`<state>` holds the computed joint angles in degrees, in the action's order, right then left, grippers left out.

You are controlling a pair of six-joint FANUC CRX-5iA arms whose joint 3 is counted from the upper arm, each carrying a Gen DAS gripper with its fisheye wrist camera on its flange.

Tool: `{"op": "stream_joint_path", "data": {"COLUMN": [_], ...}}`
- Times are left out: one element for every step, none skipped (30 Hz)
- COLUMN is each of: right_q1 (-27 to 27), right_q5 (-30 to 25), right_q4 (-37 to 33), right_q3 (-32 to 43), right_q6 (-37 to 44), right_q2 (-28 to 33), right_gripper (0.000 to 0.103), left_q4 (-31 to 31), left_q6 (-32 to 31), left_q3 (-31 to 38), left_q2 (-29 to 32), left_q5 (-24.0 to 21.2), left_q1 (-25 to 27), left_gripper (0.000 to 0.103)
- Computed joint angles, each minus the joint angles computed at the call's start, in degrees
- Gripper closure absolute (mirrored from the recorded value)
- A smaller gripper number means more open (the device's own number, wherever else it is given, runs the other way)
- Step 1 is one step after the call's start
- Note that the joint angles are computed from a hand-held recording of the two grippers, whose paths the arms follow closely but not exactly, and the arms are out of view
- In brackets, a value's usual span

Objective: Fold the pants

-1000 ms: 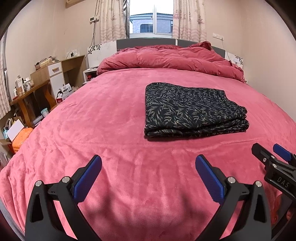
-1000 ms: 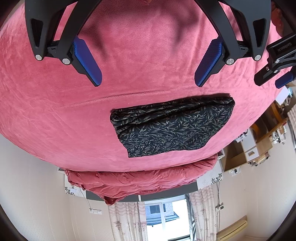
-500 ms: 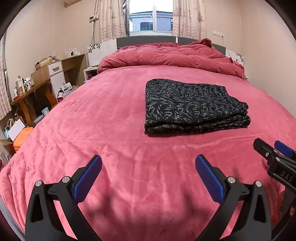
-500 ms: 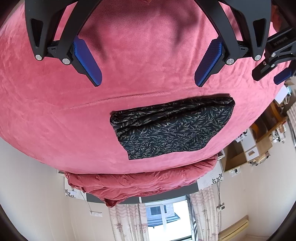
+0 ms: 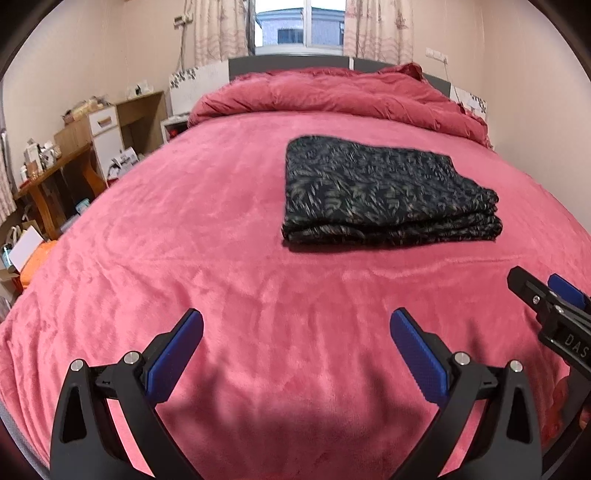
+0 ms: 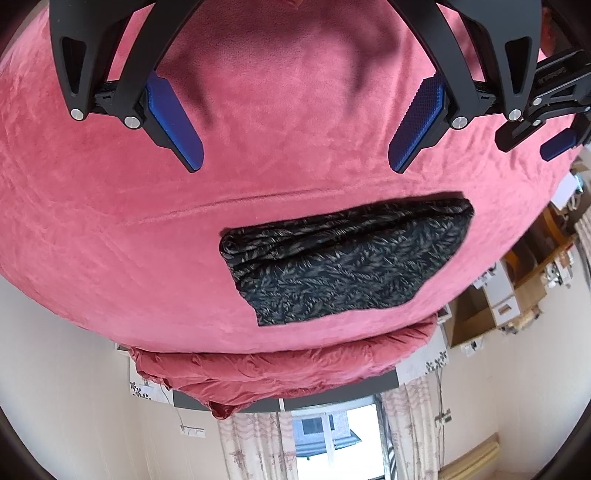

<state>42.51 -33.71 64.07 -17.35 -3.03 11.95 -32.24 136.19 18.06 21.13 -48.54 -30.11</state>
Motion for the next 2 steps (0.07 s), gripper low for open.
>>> {"op": "stream_joint_path", "data": {"right_q1": [0.2,0.4], "right_q5": [-0.8,-1.9], "right_q4": [-1.3,-4.2], "right_q3": [0.8,2.3], "right_q6": [1.2,3.9], "right_q2": [0.6,1.5], "right_gripper": [0.004,0.004], "left_q4": [1.5,2.6], "left_q6": [-1.6,-3.0], "left_q3": [0.2,0.8], "left_q2": [0.6,1.3], "left_q5": [0.1,0.0], "left_q1": [0.5,0.9], "left_gripper": [0.002,0.002]}}
